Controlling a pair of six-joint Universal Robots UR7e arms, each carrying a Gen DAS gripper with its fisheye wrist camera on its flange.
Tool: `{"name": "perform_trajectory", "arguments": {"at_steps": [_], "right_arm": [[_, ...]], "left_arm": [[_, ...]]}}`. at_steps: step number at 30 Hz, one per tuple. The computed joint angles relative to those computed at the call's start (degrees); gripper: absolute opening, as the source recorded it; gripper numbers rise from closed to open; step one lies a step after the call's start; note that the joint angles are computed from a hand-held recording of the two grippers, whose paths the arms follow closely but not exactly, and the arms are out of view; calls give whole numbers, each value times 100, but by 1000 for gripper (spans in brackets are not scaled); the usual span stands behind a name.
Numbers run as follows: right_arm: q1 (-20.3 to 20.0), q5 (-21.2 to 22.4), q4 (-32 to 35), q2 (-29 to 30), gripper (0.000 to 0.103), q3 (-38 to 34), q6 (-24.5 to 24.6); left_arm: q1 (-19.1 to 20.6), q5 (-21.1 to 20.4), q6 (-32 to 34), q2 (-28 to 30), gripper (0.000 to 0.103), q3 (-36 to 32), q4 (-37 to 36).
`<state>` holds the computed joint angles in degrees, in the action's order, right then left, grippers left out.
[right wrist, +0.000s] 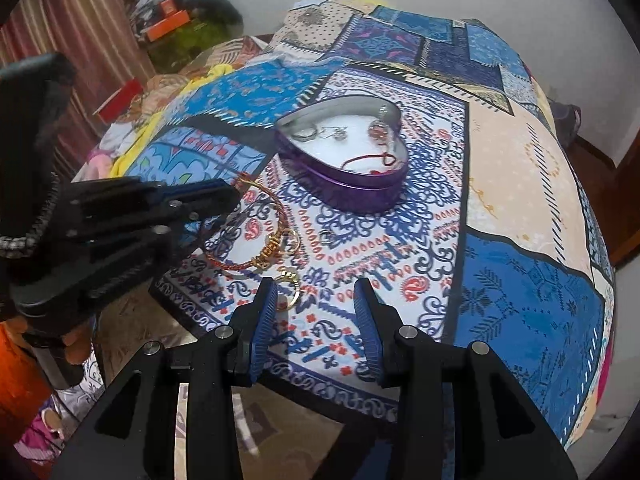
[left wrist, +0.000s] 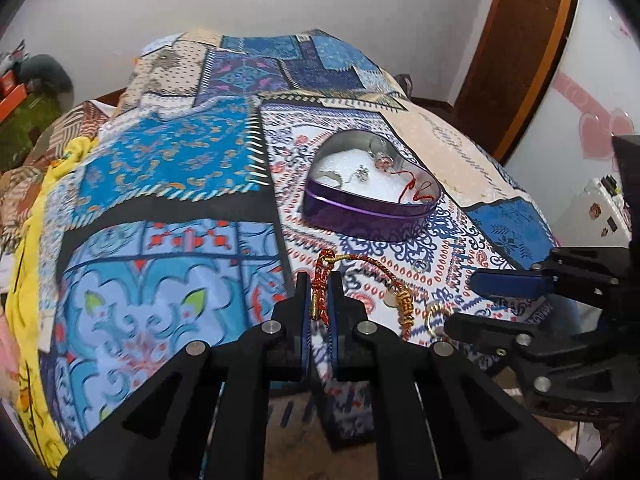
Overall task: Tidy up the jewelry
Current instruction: 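Grasp the gold beaded bracelet with the left gripper while the right moves toward gold rings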
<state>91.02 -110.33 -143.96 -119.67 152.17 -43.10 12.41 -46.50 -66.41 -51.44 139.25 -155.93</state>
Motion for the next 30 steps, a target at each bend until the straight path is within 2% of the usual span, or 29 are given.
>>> {"name": "perform_trajectory", "arguments": {"at_steps": [8, 14, 15, 17, 18, 30], "right_arm": [[215, -150, -265, 239, 36, 121, -98], [225, -250, -856, 341, 36, 352, -408], [215, -239, -889, 332, 35, 366, -440], [219, -267, -1023, 349, 25, 404, -509], [231, -283, -1043, 353, 17, 411, -508], [87, 37, -702, 106, 17, 212, -274]], "left_arm": [[-346, -6, -567, -324, 6, 225, 403], [-448, 25, -687, -377, 6, 267, 431], [-456, 27, -686, -379, 6, 267, 423], [-472, 39, -689, -381, 6, 260, 429], [-476, 47, -686, -380, 6, 252, 431], [-459, 293, -451, -398, 6, 88, 424]]}}
